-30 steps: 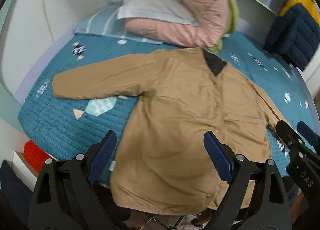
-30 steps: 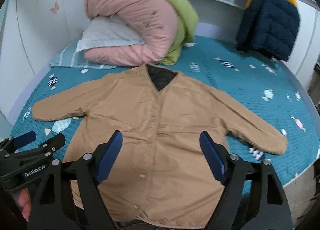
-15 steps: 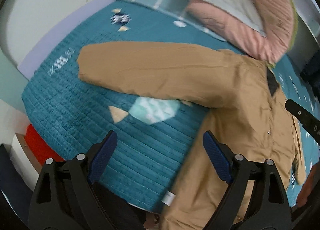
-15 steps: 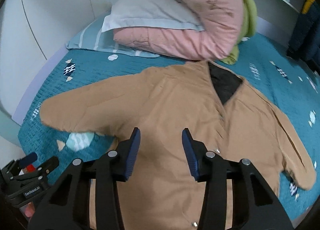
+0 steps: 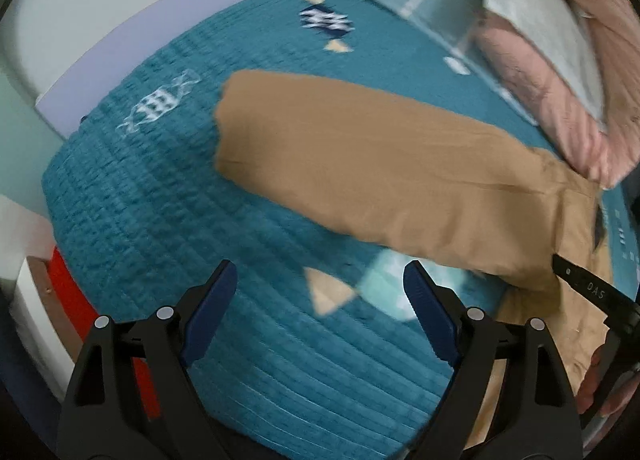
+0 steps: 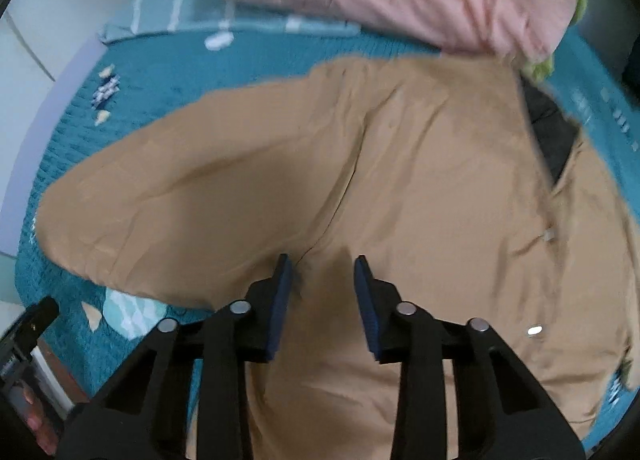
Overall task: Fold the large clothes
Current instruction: 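Grasp the tan jacket's sleeve cuff with the left tool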
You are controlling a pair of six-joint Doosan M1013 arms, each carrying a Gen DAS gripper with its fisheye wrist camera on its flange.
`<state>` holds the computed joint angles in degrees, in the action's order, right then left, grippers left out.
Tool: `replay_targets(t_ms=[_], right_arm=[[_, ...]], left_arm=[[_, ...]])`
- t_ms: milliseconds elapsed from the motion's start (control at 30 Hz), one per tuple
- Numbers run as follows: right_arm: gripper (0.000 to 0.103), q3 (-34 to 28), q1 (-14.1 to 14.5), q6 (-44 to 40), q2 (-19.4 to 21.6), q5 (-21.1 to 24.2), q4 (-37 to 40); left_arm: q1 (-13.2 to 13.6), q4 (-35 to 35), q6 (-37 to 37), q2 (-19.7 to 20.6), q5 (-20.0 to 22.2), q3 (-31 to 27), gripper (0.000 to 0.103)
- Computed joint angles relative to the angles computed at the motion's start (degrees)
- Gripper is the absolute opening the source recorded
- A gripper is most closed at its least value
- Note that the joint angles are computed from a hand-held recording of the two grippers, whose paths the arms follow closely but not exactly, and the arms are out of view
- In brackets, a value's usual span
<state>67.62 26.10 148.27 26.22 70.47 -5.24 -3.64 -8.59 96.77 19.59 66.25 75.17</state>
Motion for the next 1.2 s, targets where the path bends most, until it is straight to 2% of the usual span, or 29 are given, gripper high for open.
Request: replay_targets(t_ms=[67, 167, 267, 333, 433, 467, 500, 533, 567, 600, 633, 700, 900, 1033, 1200], right_arm=[[0.022, -0.3, -0.4, -0.7, 1.4, 1.2, 1.0], [0.021, -0.9, 0.4, -0.6, 2.2, 2.1, -2.6], [0.021, -1.6, 0.8, -2.0, 2.8, 3.2, -4.1], [0.021, -1.4, 0.8, -2.6, 2.8, 2.8, -4.4], [0.021, -1.0, 0.8, -2.6, 2.8, 2.4, -4.5], [0.021, -1.0, 0.8, -2.7, 2.9, 2.5, -4.8], [0.021, -1.1, 0.9, -2.6, 3.0, 2.5, -5.1], [0.021, -1.1, 1.0, -2.6, 3.1, 2.4, -5.5], [0.021, -1.2, 1.3, -2.3, 3.2, 2.5, -6.0], [0.021, -1.2, 1.5, -2.2, 3.3, 2.4, -6.3], [0.021, -1.0, 1.5, -1.9, 3.3, 2.2, -6.5], [0.021, -0.2, 1.4, -0.8, 2.8, 1.2, -6.2], [0.021, 1.5, 1.3, 0.7, 1.9, -0.7, -5.7], [0.021, 5.4, 0.4, 3.4, -0.7, -6.3, -3.5], [0.018, 9.8, -0.9, 4.0, -4.0, -13.0, 1.6]], left_arm=[[0.7, -0.8, -1.2, 1.2, 0.9, -1.1, 0.086], [2.4, -4.9, -3.0, 3.3, 2.6, -3.5, 0.085], [3.4, -8.1, -5.8, 5.7, 3.8, -6.1, 0.076], [3.9, -10.5, -5.9, 6.7, 3.4, -7.2, 0.075], [3.5, -7.8, -8.8, 7.7, 1.2, -8.5, 0.072], [3.2, -6.2, -10.3, 8.0, 0.1, -8.6, 0.065], [2.8, -3.9, -12.5, 9.2, 0.6, -9.8, 0.051], [2.6, -2.8, -13.6, 9.9, 1.2, -10.4, 0.050], [2.6, -2.8, -13.9, 9.9, -0.3, -10.1, 0.046], [2.4, -2.3, -13.7, 9.2, -3.7, -8.8, 0.025], [2.2, -2.6, -11.7, 8.9, -4.4, -8.4, 0.021], [1.6, -0.9, -10.5, 8.1, -6.0, -7.4, 0.017], [0.9, 0.0, -9.5, 5.9, -8.0, -6.3, 0.017], [-0.7, 5.9, -12.6, 4.9, -5.6, -6.6, 0.017], [-2.6, 11.5, -12.1, 2.3, -8.5, -4.6, 0.017]])
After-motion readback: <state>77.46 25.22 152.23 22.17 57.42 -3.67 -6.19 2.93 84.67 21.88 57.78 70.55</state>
